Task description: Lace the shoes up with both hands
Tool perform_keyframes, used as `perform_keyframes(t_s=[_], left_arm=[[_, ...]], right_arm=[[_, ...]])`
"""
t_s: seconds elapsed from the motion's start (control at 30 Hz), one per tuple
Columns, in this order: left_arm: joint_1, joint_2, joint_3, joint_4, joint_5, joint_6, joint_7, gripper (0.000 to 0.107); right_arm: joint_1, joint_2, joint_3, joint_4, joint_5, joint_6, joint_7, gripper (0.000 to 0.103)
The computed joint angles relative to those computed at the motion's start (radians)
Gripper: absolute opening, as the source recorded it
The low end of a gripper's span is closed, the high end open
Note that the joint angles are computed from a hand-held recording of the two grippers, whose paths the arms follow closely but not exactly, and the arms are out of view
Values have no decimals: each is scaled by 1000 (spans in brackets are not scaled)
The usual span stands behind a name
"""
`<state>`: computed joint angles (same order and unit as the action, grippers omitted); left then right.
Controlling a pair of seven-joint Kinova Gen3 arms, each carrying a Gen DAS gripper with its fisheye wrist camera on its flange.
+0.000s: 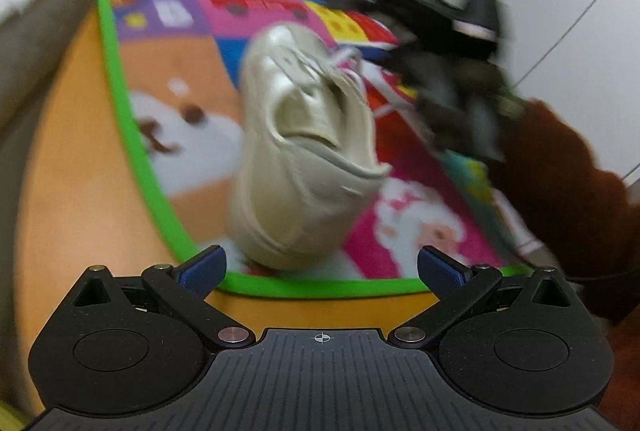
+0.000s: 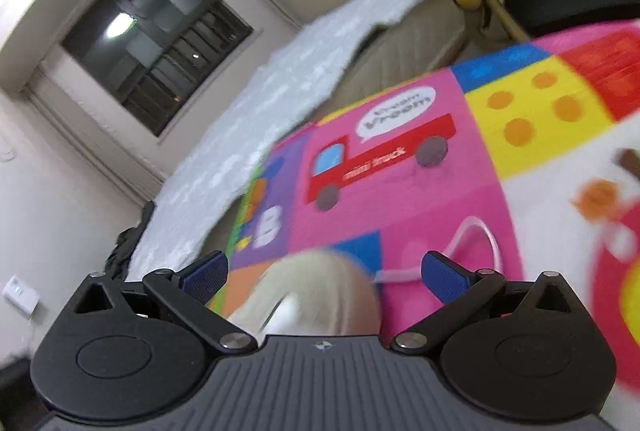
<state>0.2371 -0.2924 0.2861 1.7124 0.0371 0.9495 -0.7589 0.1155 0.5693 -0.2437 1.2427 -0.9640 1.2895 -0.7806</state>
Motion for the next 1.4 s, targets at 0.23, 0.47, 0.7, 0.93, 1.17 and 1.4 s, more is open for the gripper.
perform_keyframes(t_s=[0.23, 0.47, 0.7, 0.93, 1.17, 1.4], left_arm=[[-3, 61, -21, 15, -1, -34, -19, 103], [-12, 18, -80, 41, 14, -106, -116, 103], [-80, 50, 5, -76, -197, -31, -116, 103], [-55, 50, 40, -83, -249, -38, -94, 103], [0, 62, 125, -87, -326, 30, -104, 103], [27, 42, 67, -23, -298, -34, -99, 103]], right_arm=[[74, 44, -148, 25, -3, 33, -54, 103], [221, -54, -50, 140, -86, 231, 58, 103], [357, -236, 16, 304, 41, 250, 225, 103], [145, -389, 258, 385, -70, -32, 379, 50], [-82, -262, 216, 178, 210, -34, 292, 38], [-47, -314, 114, 255, 360, -163, 319, 5]])
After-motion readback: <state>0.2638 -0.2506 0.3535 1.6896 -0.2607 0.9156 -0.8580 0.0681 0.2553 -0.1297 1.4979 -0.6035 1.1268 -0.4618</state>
